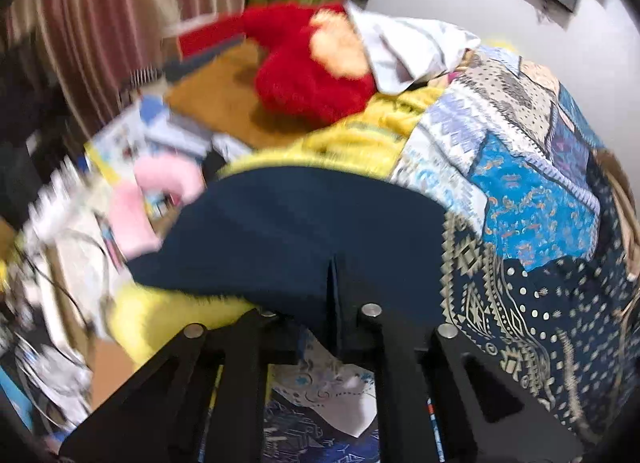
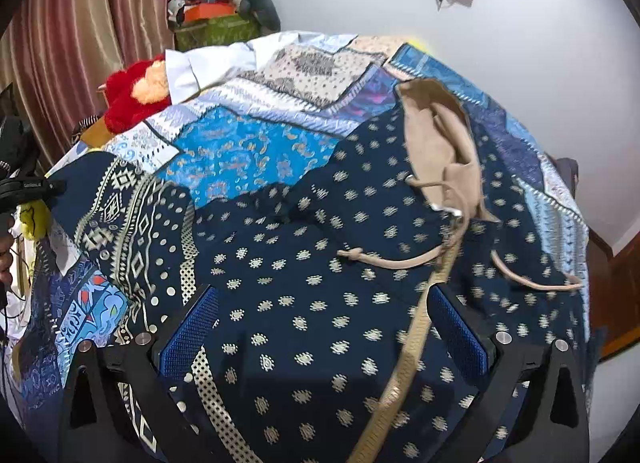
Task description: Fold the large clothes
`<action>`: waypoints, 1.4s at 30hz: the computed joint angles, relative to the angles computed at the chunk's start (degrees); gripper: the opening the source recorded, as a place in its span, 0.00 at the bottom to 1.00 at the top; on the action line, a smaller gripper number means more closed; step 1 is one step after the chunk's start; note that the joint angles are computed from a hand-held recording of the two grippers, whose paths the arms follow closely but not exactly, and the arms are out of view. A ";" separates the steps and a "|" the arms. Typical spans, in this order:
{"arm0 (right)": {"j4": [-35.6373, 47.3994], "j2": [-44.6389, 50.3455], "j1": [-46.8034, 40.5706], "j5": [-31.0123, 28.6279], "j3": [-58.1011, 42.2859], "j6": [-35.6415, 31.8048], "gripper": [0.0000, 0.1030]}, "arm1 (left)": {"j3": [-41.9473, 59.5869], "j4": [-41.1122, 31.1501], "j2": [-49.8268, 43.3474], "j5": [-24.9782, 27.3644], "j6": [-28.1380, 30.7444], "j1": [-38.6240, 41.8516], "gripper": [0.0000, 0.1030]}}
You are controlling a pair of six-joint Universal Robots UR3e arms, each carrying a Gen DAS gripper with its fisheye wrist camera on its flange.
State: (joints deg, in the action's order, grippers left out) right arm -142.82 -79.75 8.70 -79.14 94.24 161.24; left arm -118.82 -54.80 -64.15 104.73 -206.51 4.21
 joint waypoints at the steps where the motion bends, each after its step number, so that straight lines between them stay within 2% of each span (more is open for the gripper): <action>1: -0.25 -1.57 -0.70 0.32 1.15 -0.41 1.00 | 2.37 -0.70 -1.56 2.43 -0.55 -2.47 0.06; 4: -0.89 -5.26 -2.35 0.61 3.79 -1.61 1.00 | 8.02 -2.39 -4.93 6.09 -2.03 -7.14 0.05; 8: -1.43 -11.56 -5.57 0.94 7.69 -4.30 1.00 | 16.45 -5.19 -10.79 12.68 -6.85 -14.47 0.05; 12: -0.34 -18.71 -10.18 3.40 11.75 -7.19 1.00 | 18.94 -8.05 -11.20 11.02 -12.78 -15.45 0.05; 15: 0.91 -23.10 -13.29 5.07 14.20 -8.75 1.00 | 17.01 -6.67 -9.02 7.03 -15.03 -15.77 0.05; 18: 3.05 -26.37 -16.42 7.22 15.85 -10.03 1.00 | 14.64 -5.13 -8.96 5.46 -15.97 -17.39 0.05; 19: 3.44 -27.04 -16.89 7.54 16.31 -10.17 1.00 | 14.67 -4.88 -10.20 6.34 -15.92 -18.42 0.05; 20: 4.15 -27.94 -17.75 8.08 16.83 -10.54 1.00 | 15.83 -5.19 -12.26 8.73 -15.84 -20.24 0.04; 23: 5.77 -29.65 -19.24 8.63 17.88 -11.19 1.00 | 23.97 -8.19 -20.71 21.91 -15.98 -29.35 0.03; 25: 6.22 -30.72 -20.14 8.99 18.74 -11.71 1.00 | 28.57 -5.56 -24.24 25.56 -12.57 -33.55 0.02; 28: 5.01 -32.21 -20.95 8.66 20.22 -12.10 1.00 | 40.55 -3.35 -32.94 30.74 -6.68 -40.40 0.02; 29: 4.93 -32.78 -21.65 8.77 20.42 -12.04 1.00 | 45.25 -2.53 -36.28 30.59 -4.18 -42.16 0.02; 31: 6.12 -33.55 -23.10 9.72 20.12 -11.94 1.00 | 53.15 -2.18 -41.60 26.09 -0.39 -43.85 0.03; 34: 10.64 -35.94 -28.22 13.82 19.23 -12.47 1.00 | 63.19 -5.34 -49.34 11.70 2.96 -43.47 0.03; 37: 15.42 -38.70 -33.87 17.26 18.97 -14.06 1.00 | 71.68 -11.52 -58.15 1.04 4.38 -43.03 0.03; 40: 21.18 -40.77 -38.87 19.67 18.28 -16.59 1.00 | 70.51 -12.73 -61.40 -8.98 4.29 -41.81 0.03; 42: 26.00 -41.85 -42.12 20.85 17.50 -19.32 1.00 | 69.18 -13.72 -62.35 -14.15 3.35 -41.06 0.11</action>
State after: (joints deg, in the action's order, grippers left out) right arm -116.82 -121.60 -33.41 -58.29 111.75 141.93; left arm -49.64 -68.52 -126.50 90.58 -203.16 -36.85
